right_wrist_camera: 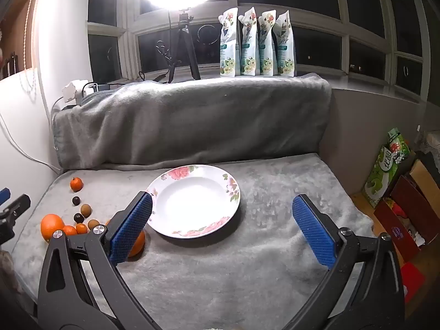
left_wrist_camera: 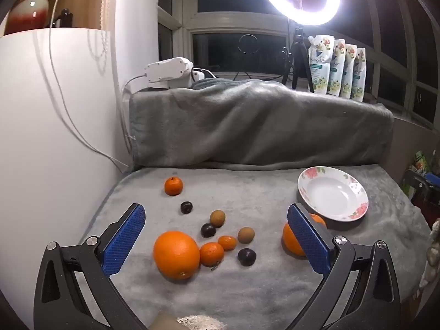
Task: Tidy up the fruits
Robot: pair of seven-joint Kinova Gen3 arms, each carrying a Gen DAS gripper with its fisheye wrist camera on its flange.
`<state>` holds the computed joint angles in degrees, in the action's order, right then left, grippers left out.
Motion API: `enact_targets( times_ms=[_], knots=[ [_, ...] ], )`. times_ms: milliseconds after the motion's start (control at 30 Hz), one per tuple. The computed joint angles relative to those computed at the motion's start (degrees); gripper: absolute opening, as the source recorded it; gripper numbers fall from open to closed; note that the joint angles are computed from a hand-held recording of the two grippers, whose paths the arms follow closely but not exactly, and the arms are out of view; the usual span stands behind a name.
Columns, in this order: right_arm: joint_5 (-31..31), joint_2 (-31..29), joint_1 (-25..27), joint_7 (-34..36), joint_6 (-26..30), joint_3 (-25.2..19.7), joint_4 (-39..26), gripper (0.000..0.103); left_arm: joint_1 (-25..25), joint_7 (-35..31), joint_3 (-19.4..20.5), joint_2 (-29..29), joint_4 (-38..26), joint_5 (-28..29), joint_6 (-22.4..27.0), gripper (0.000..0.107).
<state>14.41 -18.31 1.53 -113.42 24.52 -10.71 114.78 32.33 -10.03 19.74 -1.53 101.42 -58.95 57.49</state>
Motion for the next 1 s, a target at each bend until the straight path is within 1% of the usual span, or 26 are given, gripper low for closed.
enact_targets(
  times_ms=[100, 167, 233, 300, 367, 467, 667, 767, 833, 1000],
  knots=[
    [0.69, -0.1, 1.03, -0.78, -1.03, -0.89, 0.82, 0.103, -0.16, 2.36, -0.11, -0.07, 0.2, -1.45, -0.74, 0.103],
    [1.36, 0.18, 1.41, -1.77, -1.13, -1.21, 0.95, 0.103, -0.23, 5.29, 0.28, -1.1, 2.29, -3.38, -1.58, 0.103],
    [0.94, -0.56, 1.57, -1.89, 0.69, -1.78, -0.11, 0.103, -0.28, 6.47, 0.83, -0.6, 2.16, -4.83, -0.62, 0.103],
    [1.24, -0.2, 1.48, -1.88, 1.14, -1.56, -0.84, 0.103, -0.19, 8.76, 0.98, -1.1, 3.18, -6.46, -0.92, 0.103],
    [3.02, -0.29, 3.15, -3.81, 0.98, -3.57, -0.76, 0.103, -0.12, 8.61, 1.32, -1.16, 2.98, -6.4, -0.24, 0.103],
    [4.87, -0.77, 4.22, -5.56, -0.23, -4.63, 0.17, 0.103, -0.13, 8.35, 1.34, -1.17, 2.98, -6.47, -0.4, 0.103],
    [7.87, -0.69, 6.04, -8.73, 0.01, -6.67, -0.39, 0.103, 0.2, 8.78, 1.51, -1.08, 3.4, -7.79, -0.66, 0.103],
    [10.77, -0.89, 8.33, -11.74, -0.28, -9.21, -0.21, 0.103, 0.18, 8.91, 1.41, -1.12, 3.38, -7.74, -0.91, 0.103],
    [12.18, -1.07, 8.94, -13.05, -0.45, -9.95, -0.1, 0.103, -0.07, 9.66, 1.2, -1.59, 3.99, -7.96, -1.92, 0.103],
    [14.08, -1.28, 9.28, -14.82, -0.97, -10.32, 0.14, 0.103, -0.63, 10.4, 1.54, -1.99, 4.41, -8.38, -2.13, 0.103]
  ],
)
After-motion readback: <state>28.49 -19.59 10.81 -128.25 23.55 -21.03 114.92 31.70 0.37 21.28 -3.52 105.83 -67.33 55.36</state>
